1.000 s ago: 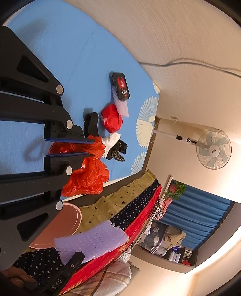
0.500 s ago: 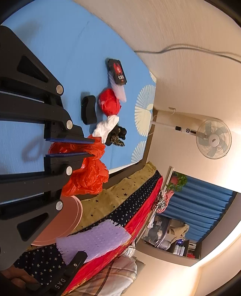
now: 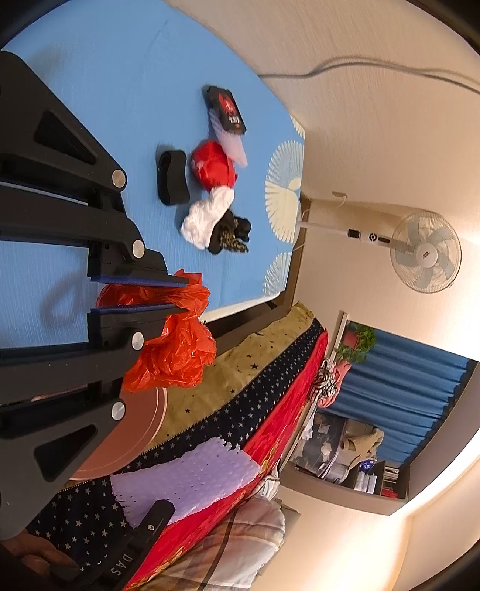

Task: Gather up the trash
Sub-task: 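Carry the purple net and red bag in both tools over the pink bin, then open both tools to drop the net and red bag into the pink bin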

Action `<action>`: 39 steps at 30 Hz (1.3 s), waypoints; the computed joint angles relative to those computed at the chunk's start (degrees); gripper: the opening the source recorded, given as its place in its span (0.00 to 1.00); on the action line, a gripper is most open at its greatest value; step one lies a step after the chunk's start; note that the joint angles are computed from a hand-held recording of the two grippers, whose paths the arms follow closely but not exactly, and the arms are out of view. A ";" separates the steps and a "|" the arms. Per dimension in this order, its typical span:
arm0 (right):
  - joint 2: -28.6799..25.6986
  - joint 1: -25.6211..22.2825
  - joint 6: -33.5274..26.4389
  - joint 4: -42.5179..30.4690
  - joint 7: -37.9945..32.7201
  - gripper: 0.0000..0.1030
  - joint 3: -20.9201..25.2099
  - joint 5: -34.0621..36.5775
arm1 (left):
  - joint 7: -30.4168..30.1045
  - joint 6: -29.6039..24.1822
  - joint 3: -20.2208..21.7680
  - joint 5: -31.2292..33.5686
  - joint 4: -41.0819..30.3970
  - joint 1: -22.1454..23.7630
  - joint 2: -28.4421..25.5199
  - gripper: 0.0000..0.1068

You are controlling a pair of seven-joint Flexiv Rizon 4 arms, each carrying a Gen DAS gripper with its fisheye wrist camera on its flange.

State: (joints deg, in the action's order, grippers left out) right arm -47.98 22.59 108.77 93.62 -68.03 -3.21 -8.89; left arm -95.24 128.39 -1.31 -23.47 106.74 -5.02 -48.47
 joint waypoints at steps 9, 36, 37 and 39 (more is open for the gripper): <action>-0.03 1.54 0.06 0.26 0.58 0.11 -3.50 2.87 | 1.11 -1.71 -0.57 0.24 -3.50 -1.27 -1.57 0.08; -1.49 4.17 -2.59 -0.47 4.10 0.11 -9.89 6.37 | 3.91 -9.45 -1.46 0.36 -13.06 -4.07 -6.35 0.08; -1.59 4.06 -2.82 -0.61 4.35 0.12 -9.91 6.40 | 3.90 -9.76 -1.42 0.39 -13.33 -4.11 -6.52 0.08; -1.71 3.47 -3.23 -0.92 4.86 0.12 -9.41 6.13 | 3.81 -10.26 -1.40 0.43 -13.79 -4.20 -6.75 0.08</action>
State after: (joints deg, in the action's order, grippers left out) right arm -49.70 26.06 105.54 92.71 -63.17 -12.62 -2.75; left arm -91.43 118.13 -2.72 -23.04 92.95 -9.22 -55.22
